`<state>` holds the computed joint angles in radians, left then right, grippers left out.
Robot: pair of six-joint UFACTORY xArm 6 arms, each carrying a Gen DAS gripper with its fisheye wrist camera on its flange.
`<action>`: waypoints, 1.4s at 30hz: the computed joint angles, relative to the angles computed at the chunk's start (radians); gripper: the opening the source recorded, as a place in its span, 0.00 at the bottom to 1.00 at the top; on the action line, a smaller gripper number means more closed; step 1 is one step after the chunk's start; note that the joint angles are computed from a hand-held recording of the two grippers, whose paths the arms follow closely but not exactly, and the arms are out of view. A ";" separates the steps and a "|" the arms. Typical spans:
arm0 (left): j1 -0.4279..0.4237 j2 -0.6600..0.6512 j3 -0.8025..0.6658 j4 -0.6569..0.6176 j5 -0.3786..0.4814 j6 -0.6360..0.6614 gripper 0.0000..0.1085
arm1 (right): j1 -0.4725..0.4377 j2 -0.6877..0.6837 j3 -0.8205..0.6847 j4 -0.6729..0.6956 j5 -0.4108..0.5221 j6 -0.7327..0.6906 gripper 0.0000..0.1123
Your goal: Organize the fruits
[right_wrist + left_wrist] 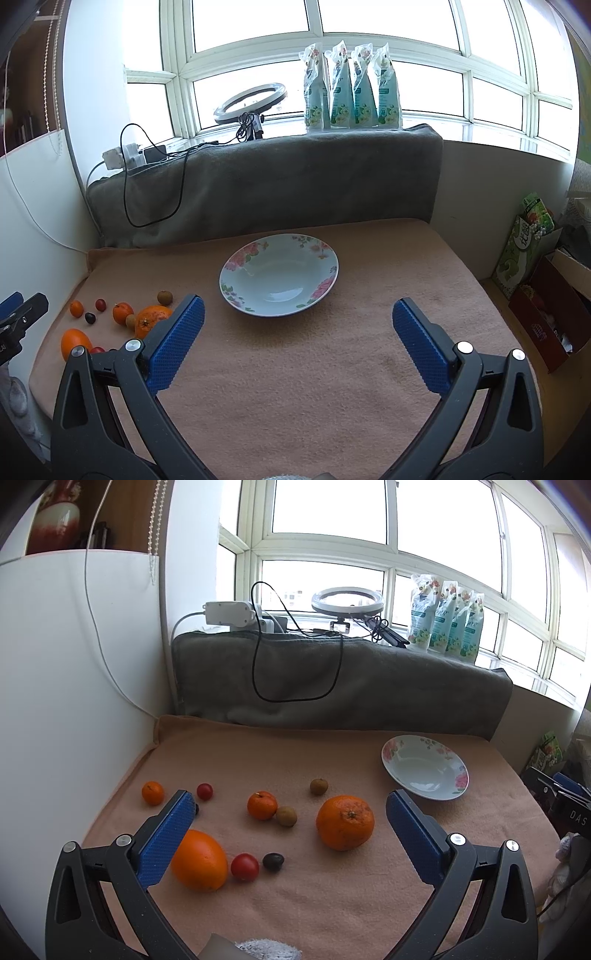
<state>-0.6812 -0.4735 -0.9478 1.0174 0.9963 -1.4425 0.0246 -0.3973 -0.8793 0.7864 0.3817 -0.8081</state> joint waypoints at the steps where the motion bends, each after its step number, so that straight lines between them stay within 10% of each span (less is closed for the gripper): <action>1: -0.002 0.000 0.001 0.002 0.003 -0.002 0.95 | 0.000 0.002 -0.001 0.001 0.001 -0.001 0.92; 42: 0.017 0.000 0.020 -0.013 -0.029 -0.008 0.95 | 0.008 0.016 -0.004 -0.016 0.026 0.020 0.92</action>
